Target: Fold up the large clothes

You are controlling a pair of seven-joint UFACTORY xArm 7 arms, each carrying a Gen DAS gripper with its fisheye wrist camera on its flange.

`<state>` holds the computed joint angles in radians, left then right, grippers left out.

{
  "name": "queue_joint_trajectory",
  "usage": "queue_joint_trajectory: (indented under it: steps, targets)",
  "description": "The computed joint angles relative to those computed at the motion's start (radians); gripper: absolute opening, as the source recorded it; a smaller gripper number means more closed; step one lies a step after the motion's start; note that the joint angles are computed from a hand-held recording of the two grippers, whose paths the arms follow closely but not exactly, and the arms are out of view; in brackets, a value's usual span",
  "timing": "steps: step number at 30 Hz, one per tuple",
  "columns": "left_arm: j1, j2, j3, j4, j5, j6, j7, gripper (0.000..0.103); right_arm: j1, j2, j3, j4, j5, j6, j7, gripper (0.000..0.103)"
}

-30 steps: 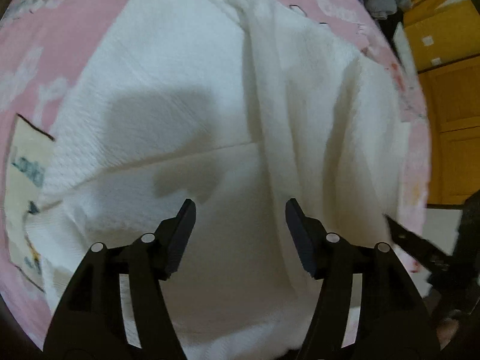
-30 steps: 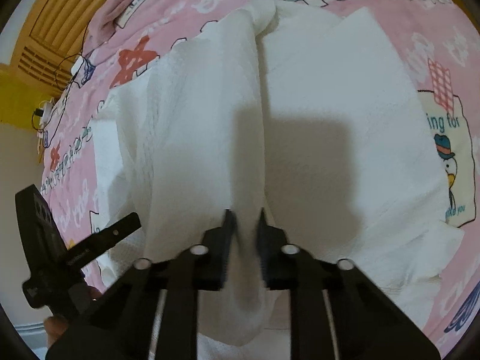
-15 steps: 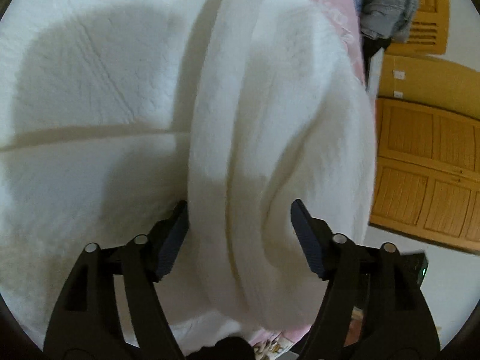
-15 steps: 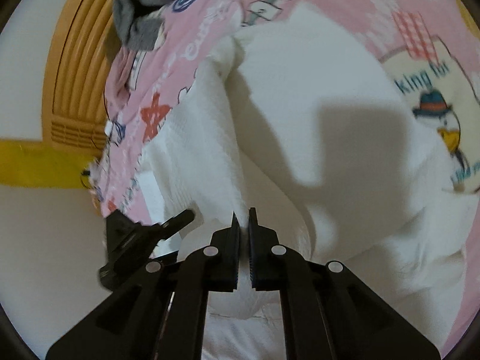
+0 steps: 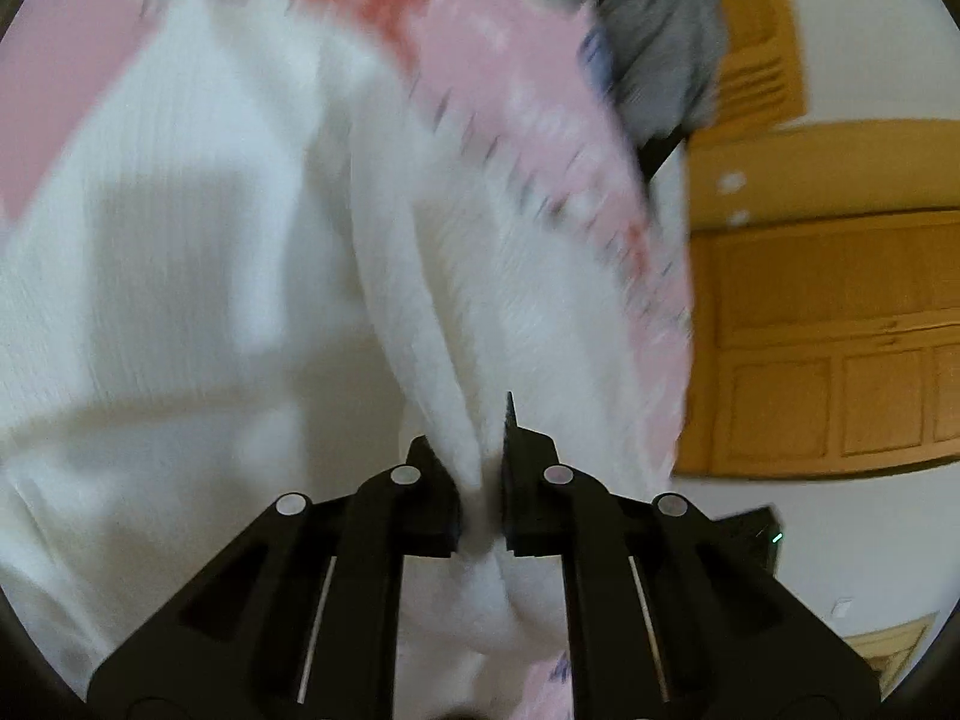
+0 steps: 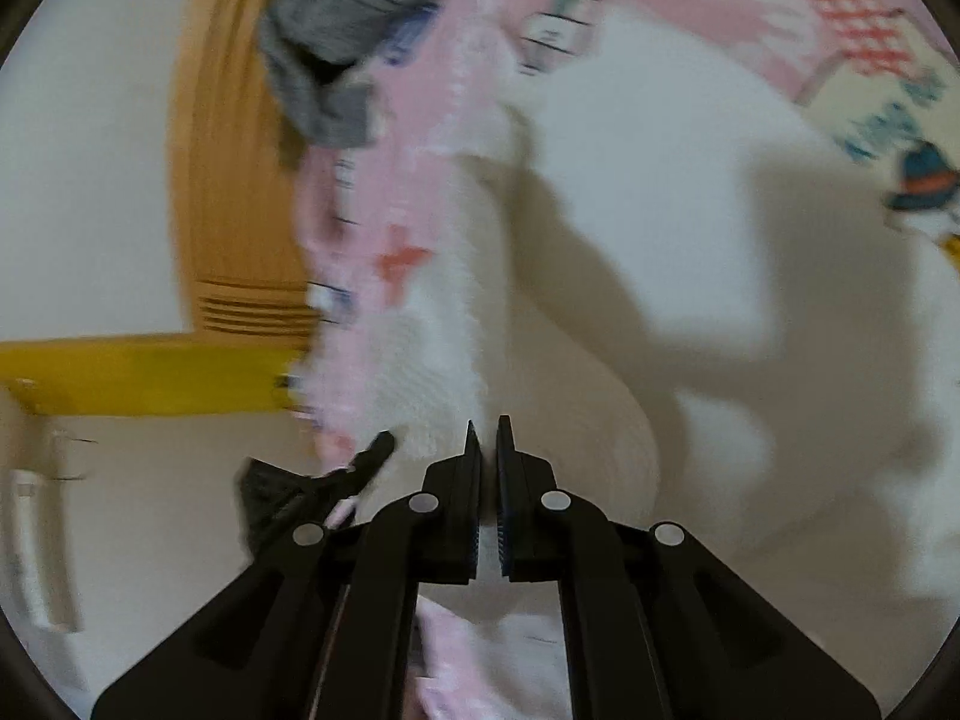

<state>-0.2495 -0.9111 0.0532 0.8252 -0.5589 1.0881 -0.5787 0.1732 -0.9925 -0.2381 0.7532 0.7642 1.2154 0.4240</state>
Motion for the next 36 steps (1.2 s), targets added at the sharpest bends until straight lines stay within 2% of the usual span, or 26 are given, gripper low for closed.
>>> queue_joint_trajectory:
  steps: [2,4,6,7,11,15,19,20,21,22,23,27,29,31,32,33,36]
  targets:
    - [0.018,0.014,0.015,0.043,0.031,-0.043,0.039,0.009,0.026,-0.011,-0.014,-0.027,0.101,-0.112,-0.056,0.005]
    - [-0.002,0.018,0.056,0.06,0.016,-0.078,0.102,0.009,0.064,-0.018,-0.021,-0.044,0.173,-0.207,-0.137,0.005]
    - [-0.008,0.013,0.077,0.059,0.028,-0.054,0.148,0.009,0.098,-0.01,-0.015,-0.051,0.181,-0.26,-0.219,0.005]
    - [-0.007,0.009,0.08,0.048,0.036,-0.035,0.164,0.009,0.107,-0.002,-0.017,-0.062,0.169,-0.253,-0.229,0.005]
    - [0.007,-0.046,0.086,-0.063,0.023,0.02,0.199,0.009,0.056,0.003,-0.006,-0.103,0.015,-0.109,-0.174,0.005]
    - [0.041,-0.176,0.11,-0.208,-0.019,0.112,0.172,0.009,0.011,-0.075,0.004,-0.153,-0.07,0.025,-0.159,0.005]
    - [0.06,-0.289,0.117,-0.261,-0.018,0.212,0.182,0.009,-0.038,-0.156,0.013,-0.177,-0.131,0.141,-0.132,0.008]
    - [0.064,-0.3,0.117,-0.259,-0.019,0.236,0.174,0.009,-0.053,-0.164,0.018,-0.174,-0.149,0.17,-0.112,0.019]
    - [0.07,-0.303,0.118,-0.256,-0.024,0.25,0.168,0.011,-0.07,-0.169,0.023,-0.167,-0.162,0.196,-0.087,0.039]
    - [0.081,-0.313,0.12,-0.246,-0.03,0.26,0.154,0.011,-0.088,-0.174,0.026,-0.16,-0.174,0.213,-0.065,0.046]
    - [0.086,-0.315,0.123,-0.237,-0.041,0.26,0.148,0.011,-0.109,-0.188,0.032,-0.155,-0.182,0.218,-0.044,0.049]
    - [0.103,-0.324,0.133,-0.191,-0.062,0.265,0.114,0.012,-0.125,-0.209,0.055,-0.107,-0.207,0.245,0.006,0.049]
    - [0.108,-0.314,0.113,-0.141,-0.04,0.301,0.081,0.012,-0.116,-0.212,0.068,-0.094,-0.197,0.267,0.04,0.049]
    - [0.085,-0.313,0.09,-0.118,-0.083,0.302,0.052,0.012,-0.098,-0.211,0.09,-0.093,-0.186,0.283,0.063,0.049]
    - [0.068,-0.308,0.07,-0.113,-0.111,0.289,0.042,0.012,-0.083,-0.201,0.116,-0.081,-0.198,0.302,0.068,0.044]
    - [0.053,-0.307,0.05,-0.113,-0.134,0.277,0.032,0.012,-0.069,-0.183,0.142,-0.064,-0.207,0.314,0.074,0.034]
    - [0.034,-0.284,-0.039,-0.108,-0.155,0.255,-0.053,0.012,-0.05,-0.183,0.178,0.003,-0.231,0.369,0.12,0.028]
